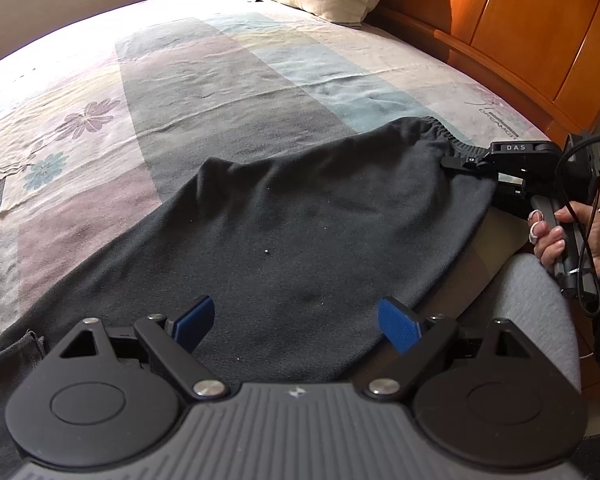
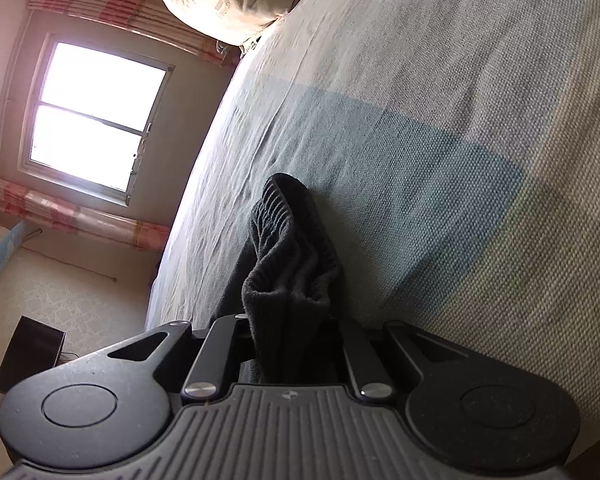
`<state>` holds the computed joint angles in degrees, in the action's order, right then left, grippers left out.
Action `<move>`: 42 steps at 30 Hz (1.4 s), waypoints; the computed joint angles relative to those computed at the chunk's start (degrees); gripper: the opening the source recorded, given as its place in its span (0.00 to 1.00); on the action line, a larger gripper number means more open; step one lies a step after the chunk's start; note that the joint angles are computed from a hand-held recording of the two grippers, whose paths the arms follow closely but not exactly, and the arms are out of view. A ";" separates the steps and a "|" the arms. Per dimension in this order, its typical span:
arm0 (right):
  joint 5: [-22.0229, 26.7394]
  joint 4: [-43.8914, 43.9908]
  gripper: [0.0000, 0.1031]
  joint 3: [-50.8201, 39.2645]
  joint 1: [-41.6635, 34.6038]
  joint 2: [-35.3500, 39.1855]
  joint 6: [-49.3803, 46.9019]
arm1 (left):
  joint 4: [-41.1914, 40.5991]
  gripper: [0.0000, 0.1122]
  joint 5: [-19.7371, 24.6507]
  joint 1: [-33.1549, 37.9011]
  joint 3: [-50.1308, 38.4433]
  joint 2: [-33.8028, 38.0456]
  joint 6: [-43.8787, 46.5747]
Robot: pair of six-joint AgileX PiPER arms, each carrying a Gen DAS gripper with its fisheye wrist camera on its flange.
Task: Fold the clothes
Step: 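Hold the gripped waistband steady with the right tool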
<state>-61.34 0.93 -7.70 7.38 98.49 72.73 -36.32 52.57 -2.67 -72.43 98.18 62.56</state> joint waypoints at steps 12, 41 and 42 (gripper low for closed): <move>-0.70 -0.67 0.09 0.88 -0.15 -0.64 -0.22 | 0.23 0.80 0.21 -0.09 -0.15 0.34 -0.23; 1.78 -0.18 0.08 -1.32 0.05 -0.30 1.07 | -1.34 0.80 0.78 2.28 1.31 -0.83 2.00; 0.54 -1.00 0.08 -1.00 -0.49 0.25 1.64 | -1.49 0.80 0.84 2.49 1.39 -0.89 2.17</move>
